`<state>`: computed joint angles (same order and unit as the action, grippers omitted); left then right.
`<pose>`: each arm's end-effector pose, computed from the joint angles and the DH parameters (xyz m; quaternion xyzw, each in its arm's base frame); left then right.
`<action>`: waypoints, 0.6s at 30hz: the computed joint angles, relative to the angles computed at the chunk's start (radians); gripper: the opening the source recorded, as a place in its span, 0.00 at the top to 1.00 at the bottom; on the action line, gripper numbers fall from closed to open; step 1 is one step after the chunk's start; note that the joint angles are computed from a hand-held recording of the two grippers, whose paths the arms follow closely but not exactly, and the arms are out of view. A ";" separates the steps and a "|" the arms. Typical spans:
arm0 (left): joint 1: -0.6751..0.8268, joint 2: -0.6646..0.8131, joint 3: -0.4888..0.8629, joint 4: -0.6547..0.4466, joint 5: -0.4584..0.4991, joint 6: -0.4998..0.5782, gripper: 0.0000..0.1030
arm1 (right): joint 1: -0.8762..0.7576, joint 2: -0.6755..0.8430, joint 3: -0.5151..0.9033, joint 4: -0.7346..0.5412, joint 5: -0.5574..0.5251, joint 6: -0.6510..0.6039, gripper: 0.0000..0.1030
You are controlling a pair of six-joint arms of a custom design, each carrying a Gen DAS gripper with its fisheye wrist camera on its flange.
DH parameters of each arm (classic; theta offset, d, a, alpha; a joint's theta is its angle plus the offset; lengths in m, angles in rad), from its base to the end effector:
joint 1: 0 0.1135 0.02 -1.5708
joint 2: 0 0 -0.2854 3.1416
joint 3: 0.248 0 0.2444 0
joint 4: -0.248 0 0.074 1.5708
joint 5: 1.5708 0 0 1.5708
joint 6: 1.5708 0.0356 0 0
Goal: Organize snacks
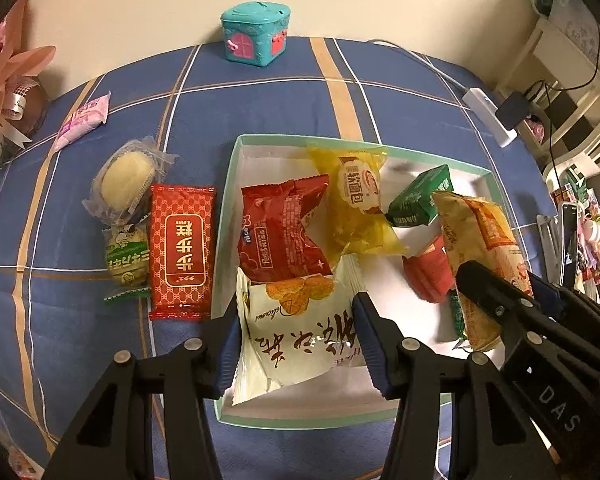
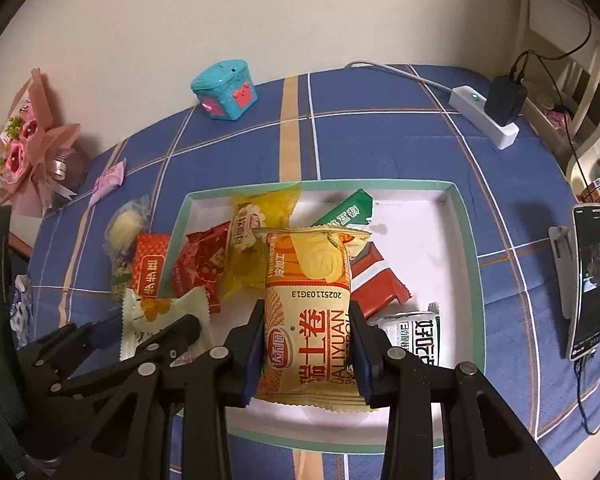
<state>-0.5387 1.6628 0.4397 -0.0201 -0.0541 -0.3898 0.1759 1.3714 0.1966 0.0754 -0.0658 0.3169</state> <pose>0.1886 -0.1105 0.0917 0.0690 0.9838 -0.0491 0.1577 0.1571 0.0303 0.1002 0.0608 0.9700 0.0879 0.2185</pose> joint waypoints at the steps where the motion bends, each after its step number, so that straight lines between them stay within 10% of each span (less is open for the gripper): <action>1: -0.002 0.003 0.002 -0.001 -0.001 0.000 0.47 | -0.007 0.002 0.001 -0.003 -0.005 -0.002 0.61; 18: -0.010 0.106 0.030 0.003 0.002 -0.006 0.45 | 0.028 0.185 0.027 0.027 0.038 -0.001 0.60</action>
<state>-0.5483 1.7693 0.4702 -0.0170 -0.0525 -0.3955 0.2038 1.5568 0.2233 0.1022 -0.0274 0.3163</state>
